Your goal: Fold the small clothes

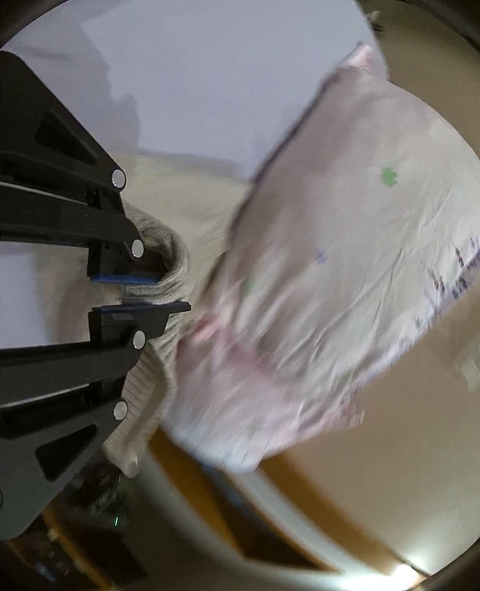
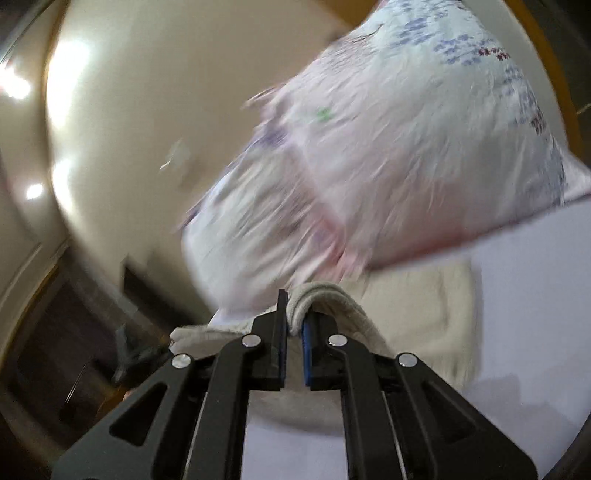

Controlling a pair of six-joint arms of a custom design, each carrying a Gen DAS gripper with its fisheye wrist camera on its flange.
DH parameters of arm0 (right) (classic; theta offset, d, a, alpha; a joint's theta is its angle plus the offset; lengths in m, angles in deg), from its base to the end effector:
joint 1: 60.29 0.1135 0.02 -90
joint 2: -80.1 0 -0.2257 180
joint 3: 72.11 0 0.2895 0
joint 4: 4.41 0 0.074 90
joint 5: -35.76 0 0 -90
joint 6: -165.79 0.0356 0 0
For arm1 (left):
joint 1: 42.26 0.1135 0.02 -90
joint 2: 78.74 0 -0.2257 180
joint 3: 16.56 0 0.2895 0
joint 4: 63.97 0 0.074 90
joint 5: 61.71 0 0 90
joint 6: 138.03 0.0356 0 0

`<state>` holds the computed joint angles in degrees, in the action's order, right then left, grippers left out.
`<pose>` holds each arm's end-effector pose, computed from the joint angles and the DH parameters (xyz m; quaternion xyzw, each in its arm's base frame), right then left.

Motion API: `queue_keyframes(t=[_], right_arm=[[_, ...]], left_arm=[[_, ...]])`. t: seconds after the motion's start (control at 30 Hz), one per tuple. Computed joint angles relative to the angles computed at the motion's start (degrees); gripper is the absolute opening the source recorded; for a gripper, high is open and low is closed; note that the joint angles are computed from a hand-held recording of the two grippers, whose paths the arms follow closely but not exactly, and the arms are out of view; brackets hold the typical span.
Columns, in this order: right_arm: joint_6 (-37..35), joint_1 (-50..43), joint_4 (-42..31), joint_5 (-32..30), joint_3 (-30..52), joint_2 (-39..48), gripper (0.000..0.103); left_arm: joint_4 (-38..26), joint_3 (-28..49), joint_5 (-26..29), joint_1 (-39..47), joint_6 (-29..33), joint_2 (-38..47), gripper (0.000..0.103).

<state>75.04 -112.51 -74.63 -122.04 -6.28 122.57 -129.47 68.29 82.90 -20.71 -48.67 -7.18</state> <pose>0.1358 -0.1213 0.3169 0.1505 0.7844 0.3282 0.5044 0.2788 0.0789 0.3194 -0.0160 0.8536 -0.3746 0.3617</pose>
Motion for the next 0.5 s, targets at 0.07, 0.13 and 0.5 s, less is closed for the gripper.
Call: queue_keyframes(t=[0.07, 0.13, 0.5], right_arm=[[15.28, 9.18, 18.65, 12.97, -3.55, 4.27, 0.008], [18.08, 17.52, 22.85, 29.56, -1.49, 14.96, 0.025], [16.36, 14.55, 23.78, 30.92, -7.39, 13.88, 0.084]], left_arm=[[9.47, 2.20, -8.16, -6.58, -8.43, 7.69, 0.008], [9.14, 6.97, -11.33, -9.20, -10.09, 16.31, 0.008], [-5.21, 8.58, -8.04, -1.28, 3.82, 16.49, 0.075]])
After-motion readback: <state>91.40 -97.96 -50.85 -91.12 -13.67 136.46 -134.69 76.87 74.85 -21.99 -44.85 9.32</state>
